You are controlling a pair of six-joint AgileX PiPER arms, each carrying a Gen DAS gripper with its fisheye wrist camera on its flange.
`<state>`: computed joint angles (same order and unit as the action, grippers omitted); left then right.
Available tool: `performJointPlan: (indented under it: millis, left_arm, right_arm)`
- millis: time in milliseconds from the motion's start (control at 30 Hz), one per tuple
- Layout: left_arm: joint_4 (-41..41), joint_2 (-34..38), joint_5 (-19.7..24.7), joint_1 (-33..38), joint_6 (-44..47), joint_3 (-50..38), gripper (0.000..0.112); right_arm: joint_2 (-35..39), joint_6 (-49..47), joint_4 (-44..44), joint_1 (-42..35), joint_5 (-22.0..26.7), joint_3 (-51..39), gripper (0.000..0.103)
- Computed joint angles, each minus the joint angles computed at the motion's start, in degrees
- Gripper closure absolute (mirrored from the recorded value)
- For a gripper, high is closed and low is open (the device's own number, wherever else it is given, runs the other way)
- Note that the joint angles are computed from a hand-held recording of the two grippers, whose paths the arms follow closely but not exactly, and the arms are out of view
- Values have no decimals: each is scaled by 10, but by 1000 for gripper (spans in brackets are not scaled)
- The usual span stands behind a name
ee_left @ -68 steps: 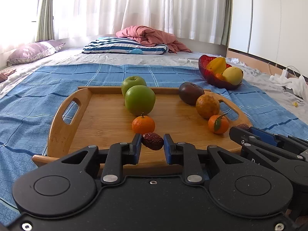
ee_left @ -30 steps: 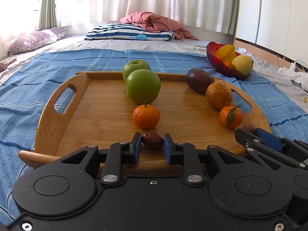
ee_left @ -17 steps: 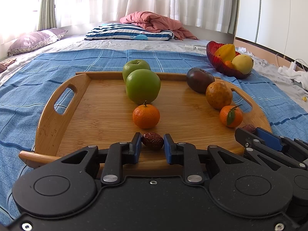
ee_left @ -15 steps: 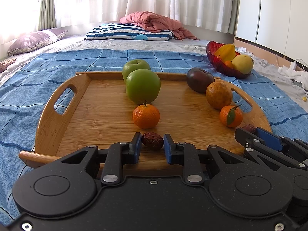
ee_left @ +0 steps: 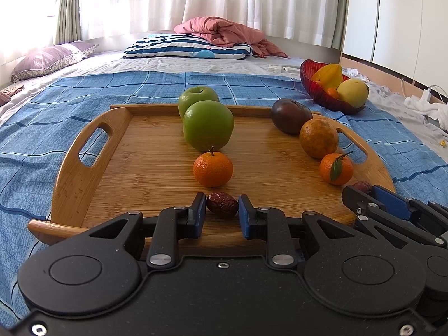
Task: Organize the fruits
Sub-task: 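Lower dates onto the tray and open left gripper while right gripper opens, then withdraw both tools from the tray toward the remaining dates on the sheet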
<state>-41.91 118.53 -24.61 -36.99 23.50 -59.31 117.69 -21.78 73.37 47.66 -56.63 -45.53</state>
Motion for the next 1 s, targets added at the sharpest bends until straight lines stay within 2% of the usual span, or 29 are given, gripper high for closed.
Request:
performJointPlan:
  millis: [100,167,300,567,1000]
  left_arm:
    - [-2,0,0,0,2,0,88]
    - [1,2,0,1,2,-2,87]
    - [11,4,0,4,-7,-1,78]
    - [7,4,0,3,-3,-2,77]
    - [-3,-11,-2,4,-2,16,58]
  right_arm:
    - [-1,1,0,1,-1,2,55]
    - [-2,1,0,1,-2,2,55]
    - [-2,0,-1,0,-3,3,54]
    - [-1,-1,-2,0,-3,2,53]
    - [-2,5,-6,3,-11,6,31]
